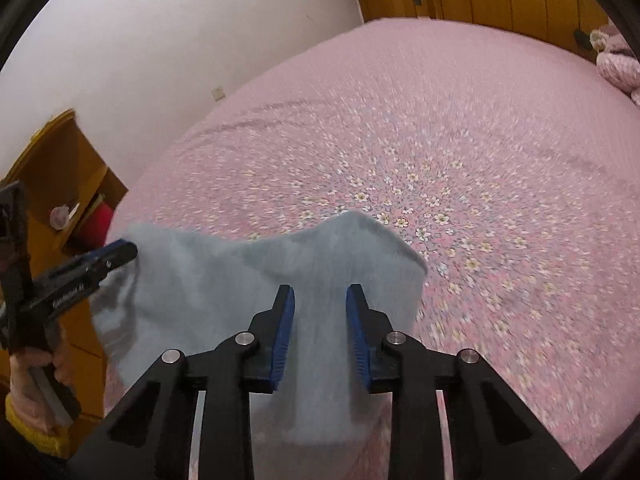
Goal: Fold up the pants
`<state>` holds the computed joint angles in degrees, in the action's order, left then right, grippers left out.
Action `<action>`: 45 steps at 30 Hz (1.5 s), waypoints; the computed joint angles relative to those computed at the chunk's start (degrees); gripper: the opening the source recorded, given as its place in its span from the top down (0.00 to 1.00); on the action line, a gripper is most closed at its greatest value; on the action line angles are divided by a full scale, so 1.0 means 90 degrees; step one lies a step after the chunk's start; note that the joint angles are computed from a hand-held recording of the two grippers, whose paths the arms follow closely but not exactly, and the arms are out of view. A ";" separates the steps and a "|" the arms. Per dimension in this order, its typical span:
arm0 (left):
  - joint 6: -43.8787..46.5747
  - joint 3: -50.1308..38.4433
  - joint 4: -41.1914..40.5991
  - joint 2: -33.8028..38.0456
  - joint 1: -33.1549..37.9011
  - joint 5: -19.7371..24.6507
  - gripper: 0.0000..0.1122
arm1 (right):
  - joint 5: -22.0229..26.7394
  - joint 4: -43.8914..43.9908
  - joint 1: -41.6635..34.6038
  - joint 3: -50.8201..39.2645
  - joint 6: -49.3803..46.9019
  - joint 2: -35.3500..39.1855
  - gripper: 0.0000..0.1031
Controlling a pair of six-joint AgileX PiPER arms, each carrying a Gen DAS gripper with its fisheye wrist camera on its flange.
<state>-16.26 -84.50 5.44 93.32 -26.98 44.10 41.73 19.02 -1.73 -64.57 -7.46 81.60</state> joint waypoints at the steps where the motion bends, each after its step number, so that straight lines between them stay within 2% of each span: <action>1: 0.0012 -0.0070 -0.0031 0.0127 0.0017 0.0009 0.80 | -0.0062 -0.0096 0.0022 -0.0107 0.0152 0.0262 0.72; 4: -0.0128 -0.0252 0.0057 0.0555 0.0134 0.0133 0.80 | -0.0125 -0.0063 -0.0020 -0.0278 0.0182 0.0722 0.80; 6: -0.0105 -0.0259 -0.0043 0.0771 0.0322 0.0119 0.80 | -0.0461 0.0236 -0.0047 -0.0107 -0.0189 0.0742 0.81; 8: 0.0061 -0.0106 -0.0272 0.0788 0.0507 -0.0134 0.80 | -0.0541 0.0317 -0.0096 0.0024 -0.0372 0.0667 0.81; 10: 0.0316 -0.0087 -0.0584 0.0799 0.0642 -0.0171 0.80 | -0.0566 0.0306 -0.0093 0.0081 -0.0356 0.0625 0.81; 12: 0.0271 -0.0097 -0.0451 0.0792 0.0598 -0.0134 0.80 | -0.0384 0.0365 -0.0178 0.0135 -0.0312 0.0492 0.80; 14: -0.0014 -0.0147 -0.0114 0.0762 0.0480 -0.0013 0.80 | 0.0026 0.0421 -0.0300 0.0081 -0.0251 0.0347 0.79; 16: -0.0366 -0.0124 0.0118 0.0543 0.0315 0.0156 0.80 | 0.0338 0.0531 -0.0401 0.0140 -0.0268 0.0097 0.77; 18: -0.0298 -0.0002 -0.0088 0.0225 0.0255 0.0153 0.79 | 0.0512 0.0673 -0.0535 0.0364 -0.0405 -0.0328 0.67; 20: -0.0187 0.0253 -0.0287 -0.0160 0.0248 0.0147 0.75 | 0.0648 0.0585 -0.0539 0.0529 -0.0337 -0.0669 0.63; 26: -0.0017 0.0759 -0.0520 -0.0760 0.0277 0.0438 0.73 | 0.1038 0.0264 -0.0403 0.1076 -0.0022 -0.1409 0.62; 30: -0.0181 0.1290 -0.0511 -0.0948 0.0292 0.0435 0.73 | 0.1041 -0.0035 -0.0210 0.1277 0.0348 -0.1309 0.61; 32: -0.0107 0.1566 -0.0642 -0.0967 0.0339 0.0262 0.73 | 0.1009 -0.0056 -0.0149 0.1400 0.0478 -0.1181 0.61; 36: -0.0033 0.1810 -0.0653 -0.0962 0.0399 0.0002 0.73 | 0.0756 0.0353 -0.0289 0.1651 0.0234 -0.1092 0.56; 38: -0.0029 0.1764 -0.0570 -0.0935 0.0373 0.0029 0.73 | 0.0741 0.0551 -0.0444 0.1712 0.0002 -0.1076 0.55; 43: -0.0056 0.1777 -0.0570 -0.0923 0.0394 -0.0006 0.73 | 0.0897 0.1493 -0.1082 0.1930 -0.0984 -0.1124 0.44; 45: -0.0171 0.1775 -0.0446 -0.0986 0.0307 0.0072 0.73 | 0.0949 0.1753 -0.1202 0.1988 -0.1271 -0.1146 0.34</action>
<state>-17.80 -68.52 1.43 84.44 -24.21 44.75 50.27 34.79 -12.54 -46.67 -18.90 71.28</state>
